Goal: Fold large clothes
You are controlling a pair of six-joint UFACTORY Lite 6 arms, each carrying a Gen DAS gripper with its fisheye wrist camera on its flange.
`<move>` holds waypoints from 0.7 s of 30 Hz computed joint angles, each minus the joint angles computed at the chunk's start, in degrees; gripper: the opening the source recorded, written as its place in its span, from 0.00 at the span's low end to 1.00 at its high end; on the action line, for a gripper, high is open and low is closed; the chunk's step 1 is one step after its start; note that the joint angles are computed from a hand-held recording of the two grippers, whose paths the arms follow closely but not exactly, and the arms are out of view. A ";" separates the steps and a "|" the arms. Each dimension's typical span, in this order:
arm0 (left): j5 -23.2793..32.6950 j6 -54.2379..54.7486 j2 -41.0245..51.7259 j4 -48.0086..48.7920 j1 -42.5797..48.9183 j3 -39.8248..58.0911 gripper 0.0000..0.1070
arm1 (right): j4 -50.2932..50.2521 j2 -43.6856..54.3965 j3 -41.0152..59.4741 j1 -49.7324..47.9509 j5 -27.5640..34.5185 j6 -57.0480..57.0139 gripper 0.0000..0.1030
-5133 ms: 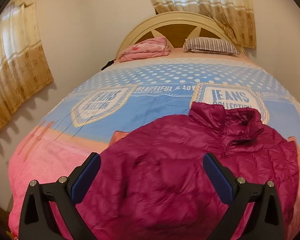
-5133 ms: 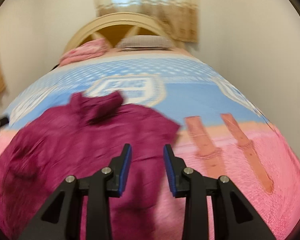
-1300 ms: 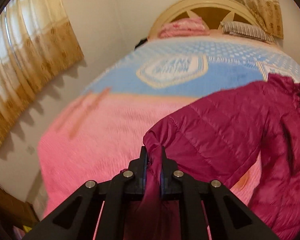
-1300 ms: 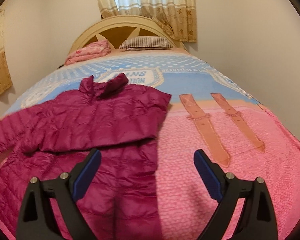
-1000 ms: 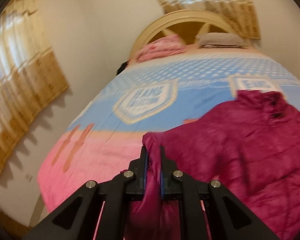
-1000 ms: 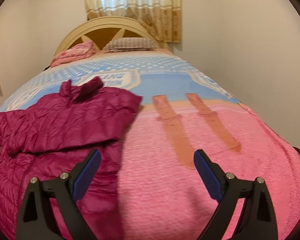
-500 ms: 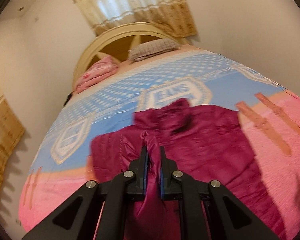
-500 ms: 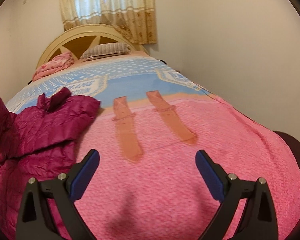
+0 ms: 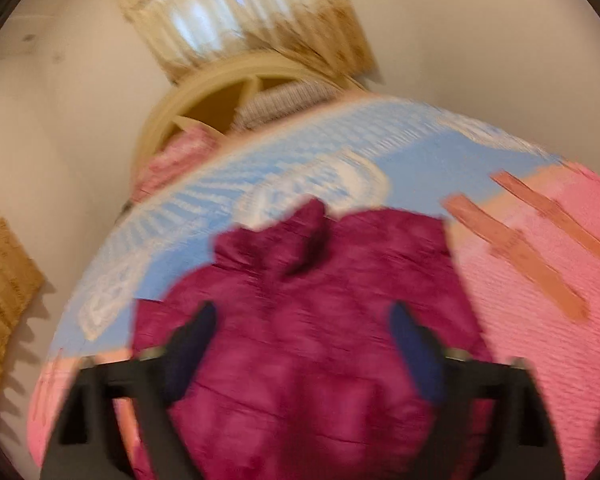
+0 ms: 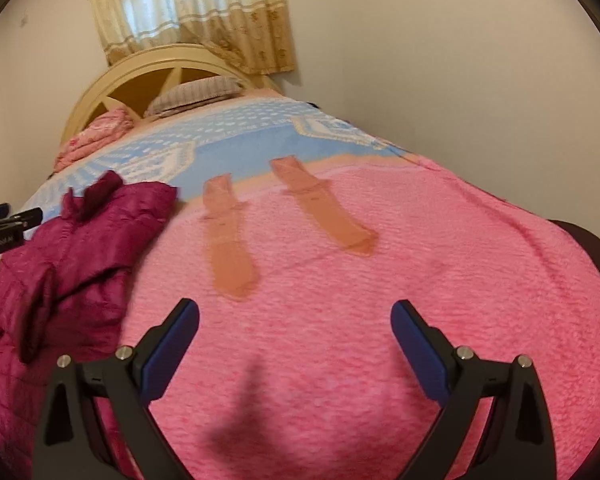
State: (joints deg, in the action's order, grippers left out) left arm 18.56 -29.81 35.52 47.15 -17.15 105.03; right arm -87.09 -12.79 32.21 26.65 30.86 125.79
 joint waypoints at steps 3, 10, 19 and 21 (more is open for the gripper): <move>-1.07 -3.60 1.16 4.34 5.01 1.37 0.88 | -0.36 5.82 6.38 2.96 -0.96 0.10 0.96; 4.80 21.02 14.07 -19.61 19.53 22.08 0.88 | 1.33 24.40 29.50 9.91 -8.53 -4.42 0.96; 11.17 29.96 29.10 -29.97 29.29 37.09 0.88 | 29.69 50.16 59.90 13.06 -12.63 -35.47 0.87; 11.97 32.06 30.82 -32.57 30.64 38.09 0.88 | 37.38 53.27 63.29 12.46 -14.03 -43.01 0.74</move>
State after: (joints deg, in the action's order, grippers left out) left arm 30.54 2.25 66.34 14.58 13.49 143.11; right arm -49.71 40.48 95.50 39.11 16.83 82.79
